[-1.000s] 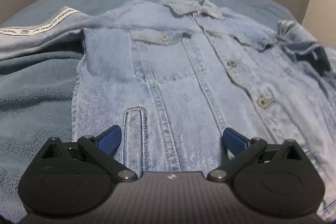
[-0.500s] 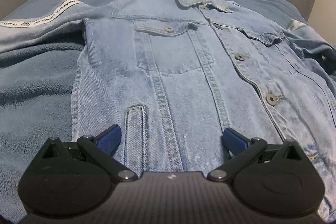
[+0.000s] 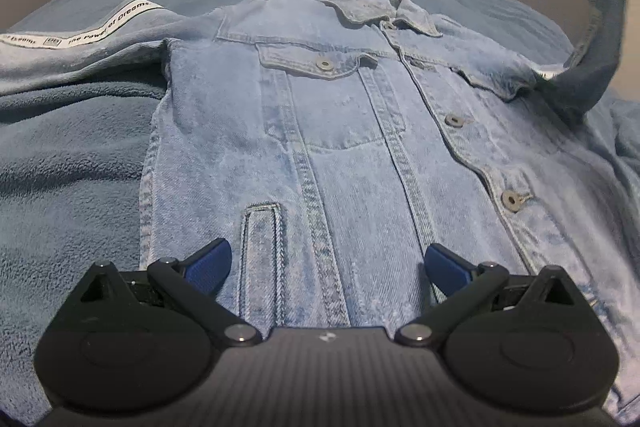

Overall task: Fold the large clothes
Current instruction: 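Lay the held sleeve across the jacket front and open the right tool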

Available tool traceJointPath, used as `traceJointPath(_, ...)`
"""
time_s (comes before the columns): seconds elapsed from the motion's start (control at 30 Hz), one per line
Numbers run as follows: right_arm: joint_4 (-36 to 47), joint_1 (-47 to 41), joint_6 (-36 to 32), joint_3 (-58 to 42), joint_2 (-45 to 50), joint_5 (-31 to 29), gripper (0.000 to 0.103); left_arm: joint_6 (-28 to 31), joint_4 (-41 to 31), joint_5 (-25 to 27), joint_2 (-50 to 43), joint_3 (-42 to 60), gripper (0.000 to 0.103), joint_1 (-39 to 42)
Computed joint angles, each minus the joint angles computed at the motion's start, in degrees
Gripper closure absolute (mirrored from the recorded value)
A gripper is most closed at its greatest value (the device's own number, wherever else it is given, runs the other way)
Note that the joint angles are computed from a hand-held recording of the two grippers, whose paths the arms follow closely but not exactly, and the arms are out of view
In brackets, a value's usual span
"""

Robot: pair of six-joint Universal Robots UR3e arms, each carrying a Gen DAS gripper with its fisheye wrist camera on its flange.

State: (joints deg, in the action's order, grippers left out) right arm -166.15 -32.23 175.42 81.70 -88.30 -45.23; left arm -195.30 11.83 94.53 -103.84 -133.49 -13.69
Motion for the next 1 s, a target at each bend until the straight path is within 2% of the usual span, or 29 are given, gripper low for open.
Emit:
traceJointPath(0.1, 0.1, 14.2, -3.5, 3.5, 0.1, -9.2, 0.095, -0.5, -0.1, -4.2, 2.3, -1.6, 0.000, 3.1)
traceJointPath(0.23, 0.0, 32.1, -5.3, 6.3, 5.5, -21.5, 0.095, -2.0, 1.8, -9.3, 4.4, -4.6, 0.000, 7.3)
traceJointPath(0.3, 0.5, 40.1, -5.8, 6.2, 9.5, -27.6, 0.096, -1.5, 3.0, -9.6, 4.4, -5.3, 0.000, 7.9)
traceJointPath(0.43, 0.4, 51.1, -5.2, 6.0, 15.0, -36.0, 0.095, 0.7, 1.4, -8.0, 4.5, -4.3, 0.000, 6.9)
traceJointPath(0.47, 1.5, 51.4, -5.1, 5.5, 15.8, -35.6, 0.089, 0.9, 1.1, -8.3, 4.6, -4.1, 0.000, 7.0)
traceJointPath(0.53, 7.8, 49.9, -4.8, 4.1, 15.0, -31.9, 0.085, 1.0, 0.6, -9.1, 4.7, -3.9, 0.000, 7.5)
traceJointPath(0.6, 11.0, 46.1, -3.7, 7.0, 10.9, -28.3, 0.074, 0.9, 0.3, -9.5, 4.8, -3.8, 0.000, 7.8)
traceJointPath(0.63, 11.6, 41.8, -6.3, 7.8, 10.2, -22.6, 0.068, 0.9, -0.1, -9.7, 5.0, -3.5, 0.000, 8.0)
traceJointPath(0.7, 12.1, 36.2, -4.7, 11.9, 6.1, -15.6, 0.046, 1.0, 0.0, -9.8, 5.1, -3.6, 0.000, 8.1)
traceJointPath(0.77, 13.0, 29.7, -3.5, 17.0, 2.0, -7.7, 0.037, 1.0, -0.1, -9.9, 5.1, -3.6, 0.000, 8.3)
traceJointPath(0.8, 17.3, 24.9, -5.6, 18.4, -1.9, -4.2, 0.037, 1.2, 0.1, -9.8, 5.2, -3.9, 0.000, 8.3)
traceJointPath(0.9, 20.6, 17.2, -8.6, 23.5, -8.4, -3.8, 0.037, 1.4, 1.0, -8.4, 4.3, -3.9, 0.000, 7.2)
traceJointPath(1.0, 12.8, 12.4, -11.8, 31.1, -12.4, -9.8, 0.037, 2.0, 1.5, -6.4, 3.0, -3.1, 0.000, 5.7)
